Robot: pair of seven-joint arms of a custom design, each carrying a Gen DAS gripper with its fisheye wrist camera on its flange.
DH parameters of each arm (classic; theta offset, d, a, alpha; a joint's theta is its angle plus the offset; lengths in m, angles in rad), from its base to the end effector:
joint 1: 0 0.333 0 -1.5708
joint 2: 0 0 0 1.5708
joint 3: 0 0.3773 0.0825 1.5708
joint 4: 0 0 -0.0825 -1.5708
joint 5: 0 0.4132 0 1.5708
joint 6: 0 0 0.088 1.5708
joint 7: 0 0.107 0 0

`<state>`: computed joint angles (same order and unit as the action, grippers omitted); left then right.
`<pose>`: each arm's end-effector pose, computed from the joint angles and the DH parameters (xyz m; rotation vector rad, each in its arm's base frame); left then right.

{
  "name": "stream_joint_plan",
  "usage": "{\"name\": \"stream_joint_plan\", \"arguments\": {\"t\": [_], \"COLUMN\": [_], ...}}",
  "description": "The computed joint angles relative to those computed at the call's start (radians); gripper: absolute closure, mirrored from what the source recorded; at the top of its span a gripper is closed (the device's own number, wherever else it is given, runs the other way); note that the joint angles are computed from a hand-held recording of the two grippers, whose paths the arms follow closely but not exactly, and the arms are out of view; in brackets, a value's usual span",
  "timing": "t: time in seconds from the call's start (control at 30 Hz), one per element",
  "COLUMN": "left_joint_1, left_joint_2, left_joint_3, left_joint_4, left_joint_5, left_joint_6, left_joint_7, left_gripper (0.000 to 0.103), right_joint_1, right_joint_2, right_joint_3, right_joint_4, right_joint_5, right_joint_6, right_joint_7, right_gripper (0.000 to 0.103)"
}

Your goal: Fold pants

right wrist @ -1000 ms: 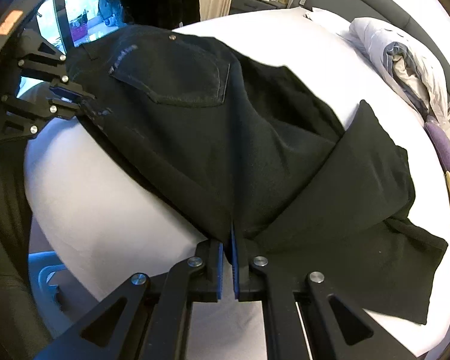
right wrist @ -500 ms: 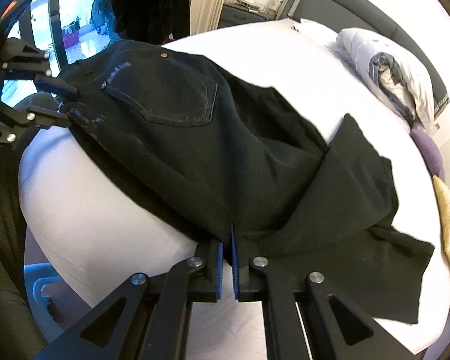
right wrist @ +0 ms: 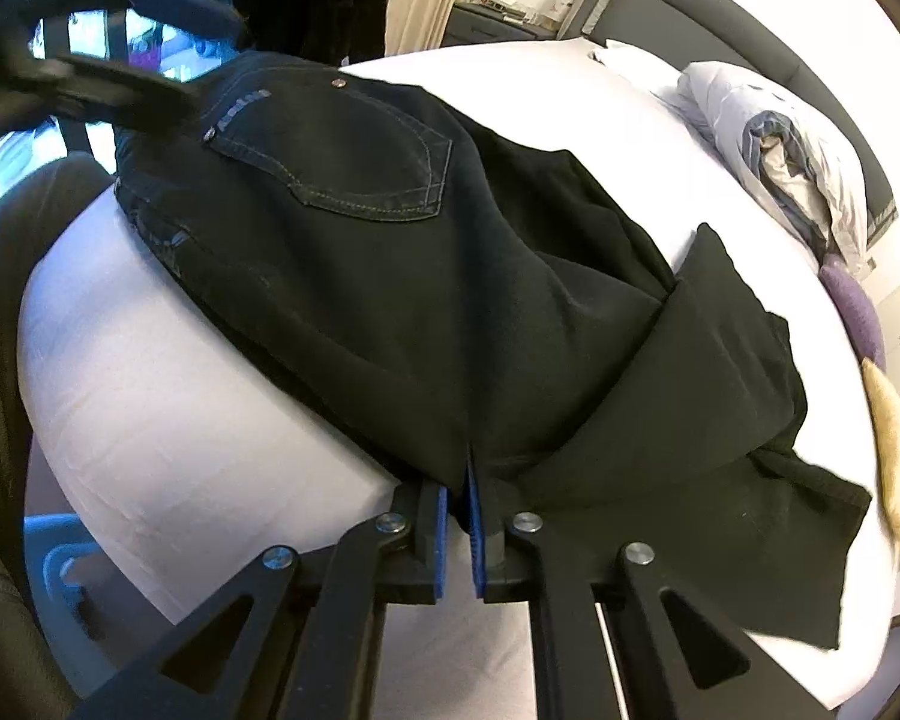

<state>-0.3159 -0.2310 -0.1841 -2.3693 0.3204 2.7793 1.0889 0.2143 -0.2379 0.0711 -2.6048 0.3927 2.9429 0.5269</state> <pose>0.4476 -0.2670 0.5289 -1.5729 2.1118 -0.7196 0.4557 0.1085 0.4364 -2.5720 0.7972 -0.6313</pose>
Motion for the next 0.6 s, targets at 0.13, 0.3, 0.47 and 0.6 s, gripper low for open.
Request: {"name": "stream_joint_plan", "arguments": {"t": [0.13, 0.3, 0.47, 0.6], "left_joint_1": [0.003, 0.028, 0.033, 0.039], "left_joint_2": [0.143, 0.148, 0.162, 0.159], "left_joint_3": [-0.002, -0.030, -0.031, -0.030], "left_joint_4": [0.064, 0.060, 0.063, 0.050], "left_joint_5": [-0.078, -0.038, -0.067, -0.088], "left_joint_6": [-0.088, -0.074, -0.060, -0.044], "left_joint_7": [-0.011, -0.075, -0.063, -0.060], "left_gripper": [0.061, 0.061, 0.061, 0.060], "right_joint_1": [0.026, 0.015, -0.071, -0.096], "right_joint_2": [-0.018, -0.031, 0.072, 0.205], "right_joint_3": [-0.043, -0.141, -0.103, -0.061], "right_joint_4": [0.018, 0.140, 0.311, 0.467], "right_joint_5": [0.065, 0.276, 0.275, 0.091], "right_joint_6": [-0.069, -0.346, -0.322, -0.265], "right_joint_7": [-0.036, -0.096, 0.074, 0.285], "right_gripper": [0.089, 0.050, 0.044, 0.028]}}
